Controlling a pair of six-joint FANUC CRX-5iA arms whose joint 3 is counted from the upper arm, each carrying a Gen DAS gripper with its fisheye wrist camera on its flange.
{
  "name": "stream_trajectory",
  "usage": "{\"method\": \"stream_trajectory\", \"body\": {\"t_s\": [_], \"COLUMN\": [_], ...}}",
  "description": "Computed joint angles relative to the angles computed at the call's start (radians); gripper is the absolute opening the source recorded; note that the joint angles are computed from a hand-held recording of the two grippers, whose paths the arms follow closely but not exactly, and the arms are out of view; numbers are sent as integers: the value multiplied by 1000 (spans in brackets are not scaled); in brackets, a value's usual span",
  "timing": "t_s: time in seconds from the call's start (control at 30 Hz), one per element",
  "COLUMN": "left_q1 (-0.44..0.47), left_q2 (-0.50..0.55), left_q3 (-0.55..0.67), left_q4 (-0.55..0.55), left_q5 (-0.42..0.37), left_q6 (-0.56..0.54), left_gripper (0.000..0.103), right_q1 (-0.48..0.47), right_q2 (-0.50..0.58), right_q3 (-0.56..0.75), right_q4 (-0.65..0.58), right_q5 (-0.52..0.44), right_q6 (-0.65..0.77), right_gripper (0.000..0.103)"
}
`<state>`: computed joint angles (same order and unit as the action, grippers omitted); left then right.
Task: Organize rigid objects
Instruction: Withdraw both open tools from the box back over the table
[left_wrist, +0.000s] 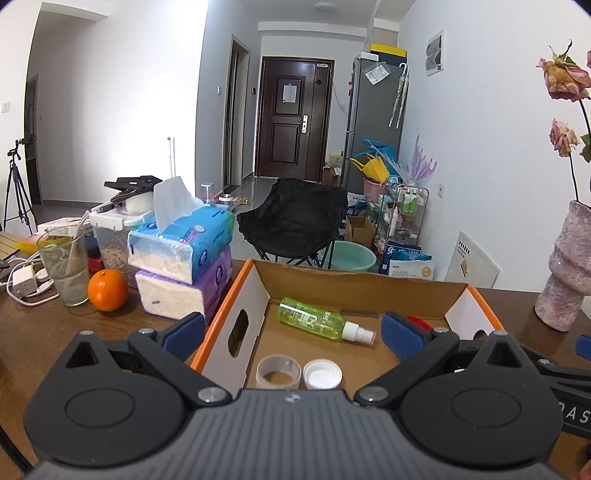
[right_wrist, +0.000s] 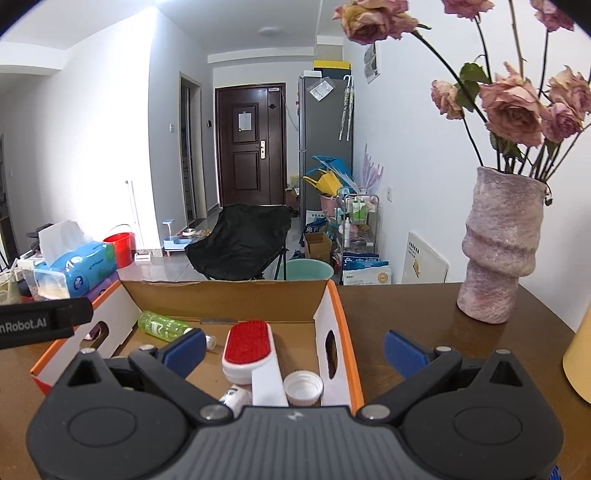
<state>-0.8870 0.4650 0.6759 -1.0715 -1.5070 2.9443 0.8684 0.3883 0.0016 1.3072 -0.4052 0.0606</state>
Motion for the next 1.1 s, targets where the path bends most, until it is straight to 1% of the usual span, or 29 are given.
{"method": "stream_trajectory", "body": {"t_s": [0.27,0.43,0.8,1.1], "left_q1": [-40,-62,-117,-153], "left_q2": [-6,-9,-6,17], "left_q3": [-6,-10,-8,13], "left_q4": [4,13,30,53], "left_q5": [-40,-64,-120,-169], "left_q6": [25,39,68,95], "left_gripper": [103,103,103,103], "right_q1": [-8,-6,-7,-12], "right_q2": [-82,-133,-241,-324], "right_q3": [-117,-183,-311,-418], "right_q4": [102,139,169,211], "right_q5": [7,-3,-14,-6], "right_q6": [-99,-141,-183,-223], "right_gripper": [103,103,103,103]}}
